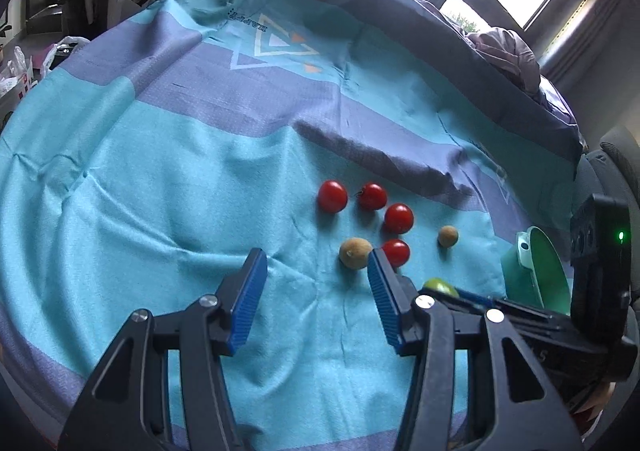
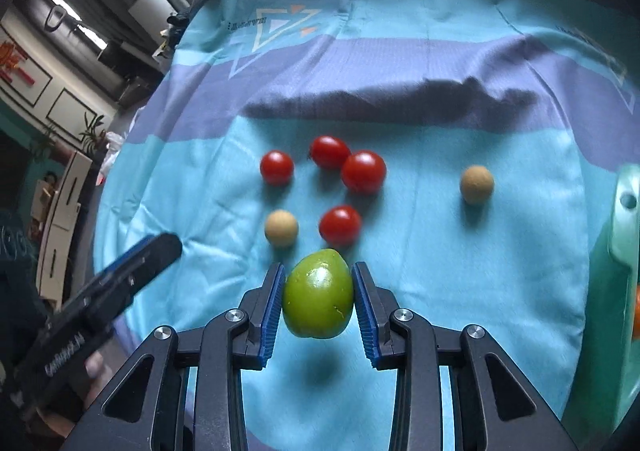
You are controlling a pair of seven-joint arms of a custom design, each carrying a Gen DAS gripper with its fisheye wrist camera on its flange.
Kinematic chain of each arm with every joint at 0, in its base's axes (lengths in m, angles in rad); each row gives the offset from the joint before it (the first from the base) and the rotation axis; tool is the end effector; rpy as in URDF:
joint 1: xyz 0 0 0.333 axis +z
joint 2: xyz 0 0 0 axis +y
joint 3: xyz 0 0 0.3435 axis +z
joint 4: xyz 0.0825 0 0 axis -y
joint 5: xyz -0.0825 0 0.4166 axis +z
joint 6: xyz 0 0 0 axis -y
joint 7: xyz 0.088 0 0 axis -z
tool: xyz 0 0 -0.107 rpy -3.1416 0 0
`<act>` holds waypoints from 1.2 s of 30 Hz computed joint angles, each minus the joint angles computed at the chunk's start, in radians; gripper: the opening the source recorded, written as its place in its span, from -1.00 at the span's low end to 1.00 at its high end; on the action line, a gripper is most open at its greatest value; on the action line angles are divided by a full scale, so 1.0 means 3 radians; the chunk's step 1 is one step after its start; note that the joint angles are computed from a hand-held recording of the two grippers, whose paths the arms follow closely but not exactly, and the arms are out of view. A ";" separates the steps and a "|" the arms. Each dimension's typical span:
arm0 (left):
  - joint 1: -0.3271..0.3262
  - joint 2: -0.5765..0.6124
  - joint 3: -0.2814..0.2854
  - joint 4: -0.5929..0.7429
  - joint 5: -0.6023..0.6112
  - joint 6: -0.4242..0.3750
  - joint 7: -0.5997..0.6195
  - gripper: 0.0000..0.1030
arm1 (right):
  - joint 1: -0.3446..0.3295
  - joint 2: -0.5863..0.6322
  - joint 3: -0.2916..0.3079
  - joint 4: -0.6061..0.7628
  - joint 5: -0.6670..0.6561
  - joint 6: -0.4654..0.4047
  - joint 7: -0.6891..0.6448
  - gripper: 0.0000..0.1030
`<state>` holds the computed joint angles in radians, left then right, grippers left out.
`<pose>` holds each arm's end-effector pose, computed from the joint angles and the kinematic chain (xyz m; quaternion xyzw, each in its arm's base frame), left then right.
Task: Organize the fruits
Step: 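Move the right gripper to the green tomato and grasp it, then carry the green tomato over the green basin and open the right gripper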
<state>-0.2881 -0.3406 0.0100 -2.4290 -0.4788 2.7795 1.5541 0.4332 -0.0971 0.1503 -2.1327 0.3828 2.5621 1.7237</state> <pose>0.4859 -0.1171 0.5191 -0.6996 0.6150 -0.3568 0.0706 0.4923 0.3211 0.5200 -0.7314 0.6175 0.0197 0.2886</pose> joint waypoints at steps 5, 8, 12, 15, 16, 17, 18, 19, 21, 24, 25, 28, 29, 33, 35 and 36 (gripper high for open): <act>-0.0089 0.0081 -0.0017 0.0067 -0.0124 -0.0120 0.0160 0.01 | -0.0013 -0.0089 0.0011 -0.0170 -0.0057 -0.0044 -0.0041 -0.30; -0.0057 0.0124 -0.0075 0.0094 -0.0116 -0.0165 0.0160 0.01 | -0.0048 -0.0064 0.0031 -0.0163 -0.0315 -0.0017 0.0116 -0.30; -0.0104 0.0179 -0.0031 0.0153 -0.0373 -0.0288 0.0357 0.01 | -0.0038 -0.0123 -0.0034 -0.0224 -0.0051 0.0033 -0.0013 -0.30; -0.0139 0.0195 -0.0048 0.0179 -0.0600 -0.0351 0.0570 0.01 | -0.0056 -0.0240 -0.0050 -0.0334 0.0013 0.0197 -0.0028 -0.30; -0.0148 0.0203 -0.0065 0.0187 -0.0671 -0.0362 0.0623 0.01 | -0.0050 -0.0275 -0.0076 -0.0363 0.0116 0.0245 -0.0073 -0.30; -0.0149 0.0214 -0.0085 0.0194 -0.0729 -0.0372 0.0657 0.01 | -0.0045 -0.0301 -0.0101 -0.0382 0.0216 0.0269 -0.0107 -0.30; -0.0157 0.0228 -0.0100 0.0202 -0.0794 -0.0397 0.0702 0.01 | -0.0048 -0.0322 -0.0120 -0.0395 0.0299 0.0276 -0.0115 -0.30; -0.0162 0.0241 -0.0112 0.0215 -0.0856 -0.0439 0.0751 0.00 | -0.0053 -0.0339 -0.0140 -0.0415 0.0398 0.0302 -0.0107 -0.30; -0.0184 0.0267 -0.0116 0.0253 -0.1049 -0.0575 0.0915 0.00 | -0.0024 -0.0360 -0.0183 -0.0458 0.0656 0.0386 -0.0188 -0.30; -0.0169 0.0261 -0.0233 0.0245 -0.1120 -0.0551 0.1078 -0.03 | 0.0066 -0.0331 -0.0278 -0.0441 0.1171 0.0325 -0.0530 -0.30; -0.0164 0.0257 -0.0268 0.0234 -0.1099 -0.0521 0.1102 -0.09 | 0.0080 -0.0303 -0.0293 -0.0417 0.1321 0.0269 -0.0627 -0.30; -0.0148 0.0308 -0.0329 0.0253 -0.0987 -0.0554 0.1037 -0.16 | 0.0046 -0.0216 -0.0252 -0.0353 0.1459 0.0119 -0.0670 -0.30; -0.0142 0.0327 -0.0337 0.0260 -0.0977 -0.0566 0.1023 -0.18 | 0.0028 -0.0200 -0.0225 -0.0345 0.1433 0.0093 -0.0638 -0.30; -0.0133 0.0343 -0.0359 0.0264 -0.1006 -0.0522 0.1051 -0.22 | 0.0001 -0.0140 -0.0164 -0.0311 0.1403 0.0033 -0.0622 -0.30; -0.0145 0.0352 -0.0358 0.0268 -0.1029 -0.0538 0.1090 -0.29 | -0.0009 -0.0125 -0.0152 -0.0309 0.1395 0.0036 -0.0627 -0.30; -0.0146 0.0372 -0.0371 0.0279 -0.1017 -0.0533 0.1088 -0.31 | -0.0015 -0.0112 -0.0150 -0.0299 0.1390 0.0012 -0.0616 -0.30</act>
